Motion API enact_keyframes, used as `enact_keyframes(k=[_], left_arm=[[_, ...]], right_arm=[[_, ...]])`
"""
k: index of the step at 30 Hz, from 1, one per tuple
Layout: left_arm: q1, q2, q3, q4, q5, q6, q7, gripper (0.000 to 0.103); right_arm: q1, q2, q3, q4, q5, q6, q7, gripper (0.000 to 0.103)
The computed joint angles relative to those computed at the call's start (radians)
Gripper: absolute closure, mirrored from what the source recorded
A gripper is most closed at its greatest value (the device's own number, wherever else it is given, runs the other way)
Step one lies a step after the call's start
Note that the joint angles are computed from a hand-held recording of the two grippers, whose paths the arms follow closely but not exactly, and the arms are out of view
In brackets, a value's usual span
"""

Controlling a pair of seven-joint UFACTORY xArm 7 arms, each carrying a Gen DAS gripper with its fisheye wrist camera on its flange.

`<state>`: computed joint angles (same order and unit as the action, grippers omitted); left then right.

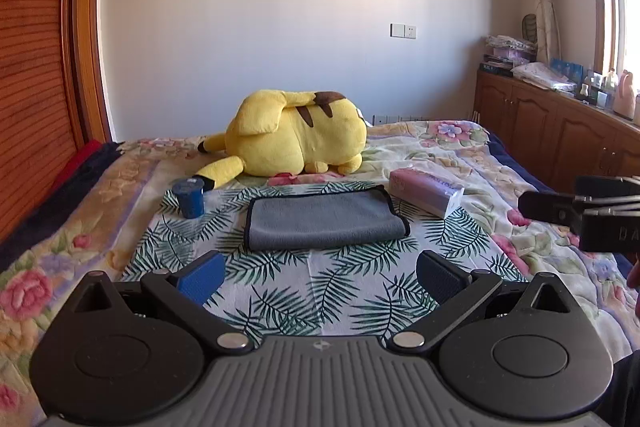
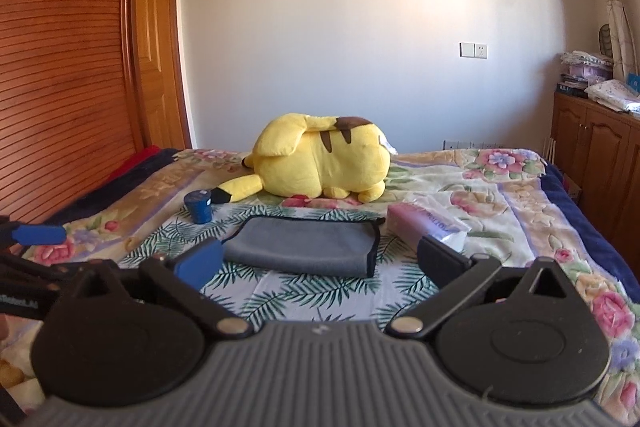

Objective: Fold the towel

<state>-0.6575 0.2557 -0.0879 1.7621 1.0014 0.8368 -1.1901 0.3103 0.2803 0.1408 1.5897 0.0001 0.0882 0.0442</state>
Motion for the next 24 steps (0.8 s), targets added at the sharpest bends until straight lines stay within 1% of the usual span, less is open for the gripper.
enact_keyframes(k=[4, 9, 12, 14, 16, 19, 24], left_arm=[[0.01, -0.021, -0.004, -0.052, -0.013, -0.023, -0.032, 0.016], [0.023, -0.042, -0.017, -0.105, -0.012, -0.028, -0.06, 0.016], [0.028, -0.052, -0.025, -0.132, -0.008, -0.024, -0.069, 0.016], [0.033, -0.057, -0.031, -0.15, -0.01, -0.027, -0.078, 0.016], [0.037, -0.058, -0.035, -0.164, -0.011, -0.035, -0.083, 0.016], [0.037, -0.054, -0.039, -0.176, 0.0, -0.032, -0.084, 0.016], [0.035, -0.052, -0.039, -0.201, 0.016, -0.034, -0.112, 0.016]], right_arm=[[0.021, -0.009, -0.016, -0.044, -0.017, -0.02, 0.023, 0.0], [0.067, -0.022, -0.062, -0.11, -0.07, -0.065, 0.086, 0.0], [0.073, -0.026, -0.064, -0.135, -0.089, -0.078, 0.102, 0.0], [0.082, -0.027, -0.074, -0.148, -0.103, -0.083, 0.115, 0.0], [0.076, -0.027, -0.065, -0.159, -0.106, -0.082, 0.113, 0.0], [0.102, -0.027, -0.095, -0.17, -0.138, -0.085, 0.137, 0.0], [0.11, -0.019, -0.108, -0.172, -0.158, -0.085, 0.166, 0.0]])
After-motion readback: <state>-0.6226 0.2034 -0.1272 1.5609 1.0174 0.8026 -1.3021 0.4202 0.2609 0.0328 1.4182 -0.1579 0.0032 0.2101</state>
